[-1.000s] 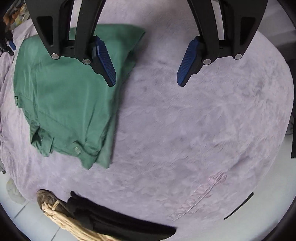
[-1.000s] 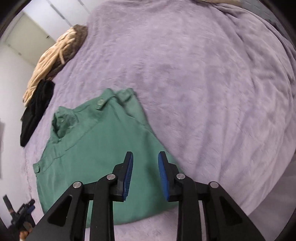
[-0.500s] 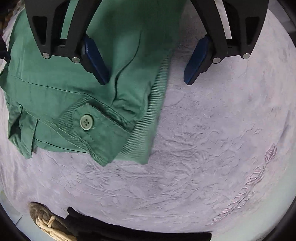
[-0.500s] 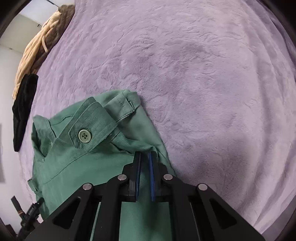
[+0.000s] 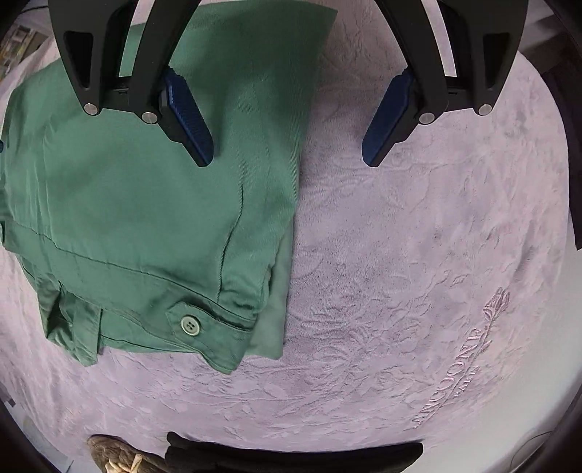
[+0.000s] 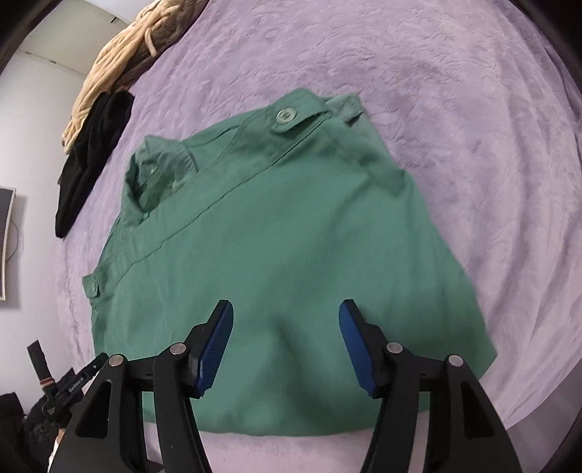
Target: Fold small clothes
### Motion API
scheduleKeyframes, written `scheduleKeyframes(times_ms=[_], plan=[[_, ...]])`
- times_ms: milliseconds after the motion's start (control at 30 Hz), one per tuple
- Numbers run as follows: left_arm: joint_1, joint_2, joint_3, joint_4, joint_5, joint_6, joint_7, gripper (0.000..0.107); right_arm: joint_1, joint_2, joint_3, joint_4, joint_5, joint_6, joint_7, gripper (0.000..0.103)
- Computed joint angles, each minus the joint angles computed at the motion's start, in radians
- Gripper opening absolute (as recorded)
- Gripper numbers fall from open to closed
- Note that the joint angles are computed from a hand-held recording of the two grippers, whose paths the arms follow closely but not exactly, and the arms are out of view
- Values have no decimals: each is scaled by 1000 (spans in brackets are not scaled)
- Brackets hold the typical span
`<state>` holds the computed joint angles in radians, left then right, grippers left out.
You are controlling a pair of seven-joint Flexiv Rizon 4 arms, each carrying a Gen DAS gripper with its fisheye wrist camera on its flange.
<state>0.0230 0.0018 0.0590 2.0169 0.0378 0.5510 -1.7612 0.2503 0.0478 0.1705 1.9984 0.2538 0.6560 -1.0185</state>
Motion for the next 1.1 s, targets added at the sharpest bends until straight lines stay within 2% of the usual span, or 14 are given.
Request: scheduleKeyframes(times_ms=[100,200,367,433,467,500,533,700,833,933,1033,1100], plan=[[-10,32,-4,17,0,-10,16,85,18,24,19,10,31,-22,11,65],[-14,62,-3,39,-10,-26,30,85,40,24,30,9,53,-18,25,72],[-18,107,-6,68,-18,-44,40,85,75,24,48,7,60,-16,49,72],[-20,117,-9,73,-34,-55,42,85,85,24,53,8,63,-11,61,80],[-20,123,-10,77,-39,-57,43,85,90,25,55,9,63,-8,67,80],[-26,134,-17,82,-39,-66,30,89,95,23,57,9,63,-6,73,80],[-28,140,-18,87,-41,-71,28,103,99,23,59,9,62,-7,78,80],[-27,155,-18,98,-42,-70,42,103,119,20,68,13,69,-2,98,80],[-18,147,-26,83,16,-53,47,103,135,12,74,12,111,4,94,80],[-15,147,-25,77,32,-59,36,103,146,5,78,13,217,35,52,80],[-9,137,-20,78,36,-70,37,103,155,-1,79,16,415,74,-21,86],[-5,135,1,96,-18,-69,79,103,159,-14,80,14,562,73,-85,86]])
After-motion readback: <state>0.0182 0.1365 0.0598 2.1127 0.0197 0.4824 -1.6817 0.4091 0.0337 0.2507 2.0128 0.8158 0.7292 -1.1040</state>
